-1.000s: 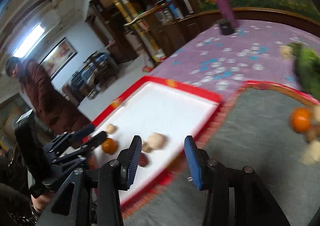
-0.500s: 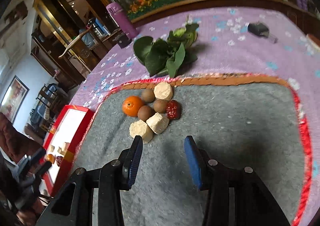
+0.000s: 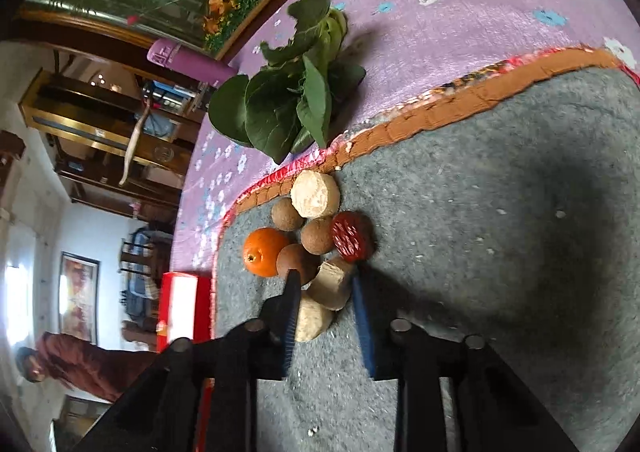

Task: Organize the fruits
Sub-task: 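Grasp a white yam piece with the right tool while the left tool grasps a round yam slice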

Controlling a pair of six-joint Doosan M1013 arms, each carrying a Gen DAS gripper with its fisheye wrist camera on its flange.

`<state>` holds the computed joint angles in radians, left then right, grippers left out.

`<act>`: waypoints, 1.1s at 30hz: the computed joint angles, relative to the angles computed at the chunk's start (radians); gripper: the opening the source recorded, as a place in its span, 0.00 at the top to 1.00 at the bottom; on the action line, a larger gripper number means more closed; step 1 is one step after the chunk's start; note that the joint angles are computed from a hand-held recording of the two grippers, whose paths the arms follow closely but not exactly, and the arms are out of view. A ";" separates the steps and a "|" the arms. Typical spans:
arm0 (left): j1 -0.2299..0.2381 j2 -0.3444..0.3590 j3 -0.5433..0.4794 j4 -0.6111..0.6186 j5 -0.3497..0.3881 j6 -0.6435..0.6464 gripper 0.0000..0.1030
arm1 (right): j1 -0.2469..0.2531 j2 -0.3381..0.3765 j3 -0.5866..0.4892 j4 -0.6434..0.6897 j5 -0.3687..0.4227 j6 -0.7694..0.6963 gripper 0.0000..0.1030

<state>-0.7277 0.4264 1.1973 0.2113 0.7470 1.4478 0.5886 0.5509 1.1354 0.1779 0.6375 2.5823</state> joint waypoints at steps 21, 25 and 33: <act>-0.009 0.221 -0.320 -0.196 0.229 0.208 0.54 | -0.034 -0.073 0.187 0.427 -0.208 -0.305 0.80; -0.009 0.248 -0.359 -0.216 0.257 0.191 0.54 | -0.037 -0.082 0.208 0.525 -0.237 -0.394 0.85; -0.012 0.289 -0.411 -0.227 0.289 0.124 0.63 | -0.037 -0.122 0.263 0.456 -0.293 -0.304 0.86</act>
<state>-0.7393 0.7150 0.7863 -0.0158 1.0357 1.5714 0.5516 0.4292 1.3984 0.6344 0.3447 2.2783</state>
